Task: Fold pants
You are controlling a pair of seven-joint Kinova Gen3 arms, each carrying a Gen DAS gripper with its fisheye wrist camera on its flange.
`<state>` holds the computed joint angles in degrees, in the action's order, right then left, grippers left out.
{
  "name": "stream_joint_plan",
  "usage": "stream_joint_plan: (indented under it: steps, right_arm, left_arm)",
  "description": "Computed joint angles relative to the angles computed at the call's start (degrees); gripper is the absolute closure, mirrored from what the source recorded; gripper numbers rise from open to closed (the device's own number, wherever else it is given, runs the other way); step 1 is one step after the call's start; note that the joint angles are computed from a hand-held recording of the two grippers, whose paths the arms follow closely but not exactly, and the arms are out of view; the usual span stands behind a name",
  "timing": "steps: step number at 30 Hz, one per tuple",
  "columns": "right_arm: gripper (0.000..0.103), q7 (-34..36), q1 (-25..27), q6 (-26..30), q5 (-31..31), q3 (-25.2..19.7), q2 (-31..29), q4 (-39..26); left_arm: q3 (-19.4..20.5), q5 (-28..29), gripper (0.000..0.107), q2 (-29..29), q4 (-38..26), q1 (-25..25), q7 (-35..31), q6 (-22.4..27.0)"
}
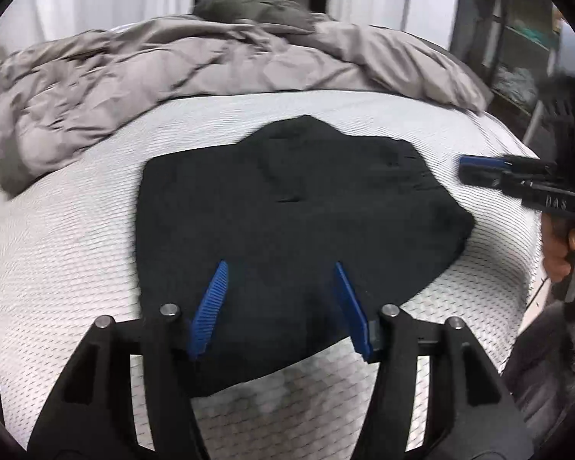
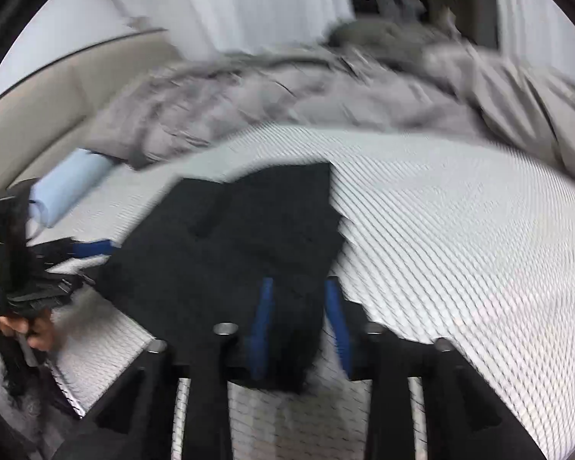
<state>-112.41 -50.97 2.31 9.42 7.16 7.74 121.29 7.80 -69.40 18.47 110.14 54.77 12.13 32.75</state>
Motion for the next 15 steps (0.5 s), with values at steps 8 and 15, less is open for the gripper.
stream_joint_plan:
  steps: [8,15]
  right_arm:
    - [0.065,-7.39,-11.66,14.37,18.64,2.47,12.82,-11.75]
    - [0.056,-19.99,-22.83,12.21,33.99,15.04,3.34,-1.4]
  left_arm:
    - [2.14,9.72,0.054,6.12,-6.37,-1.91,-14.48,2.19]
    - [-3.24,9.77,0.054,3.21,-2.11,4.31,-11.96,1.54]
